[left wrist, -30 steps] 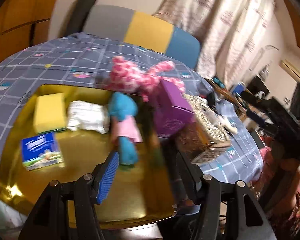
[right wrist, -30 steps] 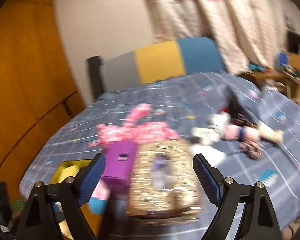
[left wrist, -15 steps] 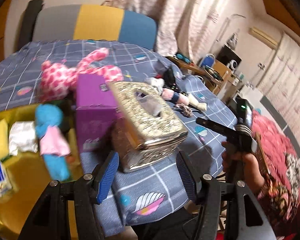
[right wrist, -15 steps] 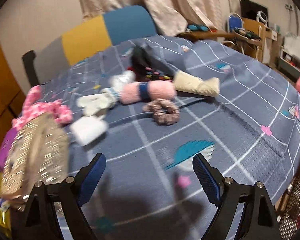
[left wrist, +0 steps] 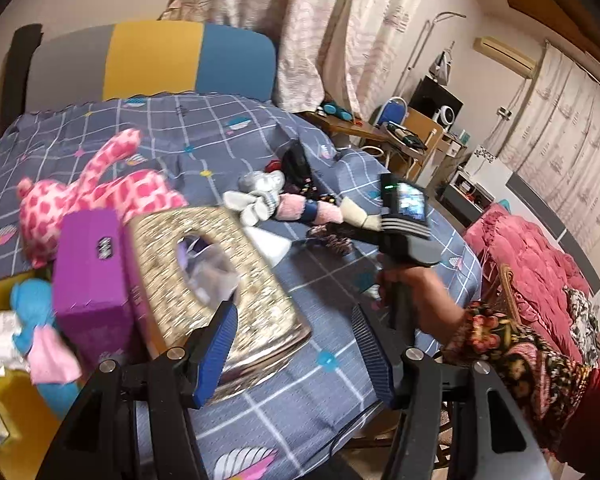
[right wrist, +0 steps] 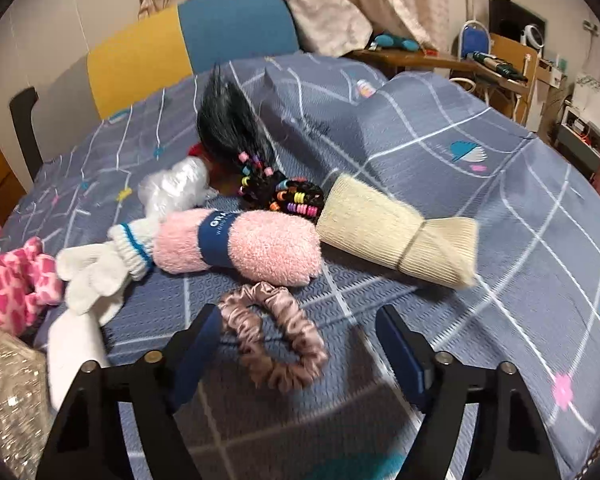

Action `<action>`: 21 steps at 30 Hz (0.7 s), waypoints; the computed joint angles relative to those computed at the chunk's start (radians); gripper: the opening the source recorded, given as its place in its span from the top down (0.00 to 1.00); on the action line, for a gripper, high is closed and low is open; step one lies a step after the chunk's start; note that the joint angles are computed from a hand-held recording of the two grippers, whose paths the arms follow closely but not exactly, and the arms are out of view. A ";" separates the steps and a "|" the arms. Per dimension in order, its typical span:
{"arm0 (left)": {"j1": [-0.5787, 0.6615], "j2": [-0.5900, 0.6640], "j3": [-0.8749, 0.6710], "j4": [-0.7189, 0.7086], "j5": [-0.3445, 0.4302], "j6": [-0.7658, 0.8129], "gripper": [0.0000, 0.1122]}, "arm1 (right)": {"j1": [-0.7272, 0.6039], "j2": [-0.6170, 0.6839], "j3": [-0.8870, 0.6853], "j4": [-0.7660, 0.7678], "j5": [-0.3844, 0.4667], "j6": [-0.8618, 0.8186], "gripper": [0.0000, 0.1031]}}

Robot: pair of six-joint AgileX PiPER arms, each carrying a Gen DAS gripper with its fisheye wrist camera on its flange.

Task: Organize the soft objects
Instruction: 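Grasp the brown satin scrunchie with the right tool, then grasp the pink towel roll with the left tool while the right tool holds the scrunchie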

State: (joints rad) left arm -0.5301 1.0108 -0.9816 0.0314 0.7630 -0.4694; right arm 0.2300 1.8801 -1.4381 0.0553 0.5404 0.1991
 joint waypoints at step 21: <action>-0.050 0.500 -0.497 -0.072 0.024 0.041 0.46 | -0.090 -0.119 0.268 0.135 -0.181 -0.210 0.78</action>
